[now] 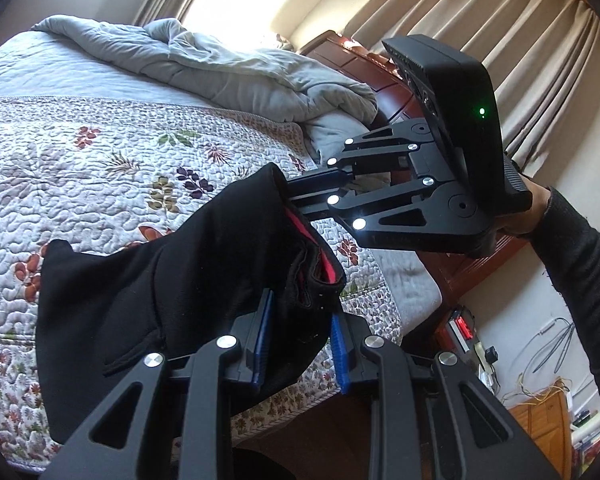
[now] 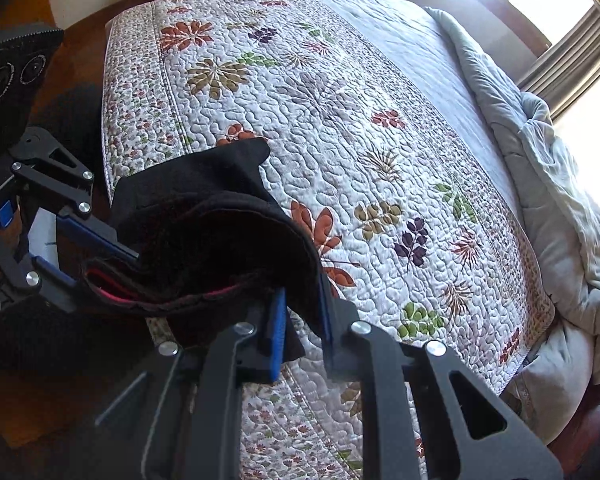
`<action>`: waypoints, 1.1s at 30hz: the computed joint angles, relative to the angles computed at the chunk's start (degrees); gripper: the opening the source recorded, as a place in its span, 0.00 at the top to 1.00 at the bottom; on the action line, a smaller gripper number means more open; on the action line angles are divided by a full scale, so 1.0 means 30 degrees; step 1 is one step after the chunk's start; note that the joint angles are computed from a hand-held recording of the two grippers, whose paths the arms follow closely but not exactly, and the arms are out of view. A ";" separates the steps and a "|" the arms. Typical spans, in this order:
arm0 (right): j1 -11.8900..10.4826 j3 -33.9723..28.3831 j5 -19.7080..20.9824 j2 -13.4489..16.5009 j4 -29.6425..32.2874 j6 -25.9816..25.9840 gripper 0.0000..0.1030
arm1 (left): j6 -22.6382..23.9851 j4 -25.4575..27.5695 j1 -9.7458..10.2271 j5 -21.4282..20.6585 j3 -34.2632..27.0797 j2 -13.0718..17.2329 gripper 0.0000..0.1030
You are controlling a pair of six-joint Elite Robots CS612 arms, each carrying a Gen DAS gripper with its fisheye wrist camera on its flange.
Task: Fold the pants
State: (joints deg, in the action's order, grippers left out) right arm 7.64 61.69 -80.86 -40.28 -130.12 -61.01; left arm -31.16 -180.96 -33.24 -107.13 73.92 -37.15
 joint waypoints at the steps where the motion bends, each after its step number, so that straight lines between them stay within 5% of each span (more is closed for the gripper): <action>1: -0.0025 0.0148 -0.0094 -0.0016 -0.0257 -0.0120 0.87 | 0.0006 0.0085 -0.0030 0.0016 -0.0097 0.0061 0.75; 10: -0.0470 0.1044 -0.0317 0.0094 -0.1512 -0.0157 0.87 | -0.0357 0.0975 -0.0435 0.0015 -0.1124 0.0984 0.75; 13: -0.0650 0.1320 -0.0320 0.0160 -0.1958 -0.0091 1.00 | -0.0706 0.1685 -0.0532 -0.0169 -0.1618 0.1368 0.75; 22: -0.1287 0.1107 0.1404 0.0671 -0.1751 0.1693 1.00 | -0.1778 0.3637 -0.0699 -0.1293 -0.2758 0.2555 0.75; 27: -0.1570 0.1323 0.1972 0.0976 -0.1723 0.3923 0.94 | -0.1752 0.3972 -0.0737 -0.1407 -0.2995 0.2837 0.75; 33: -0.2351 0.2242 0.4947 0.0923 -0.1814 0.8757 0.87 | -0.1533 0.4267 -0.0684 -0.1651 -0.3145 0.3004 0.75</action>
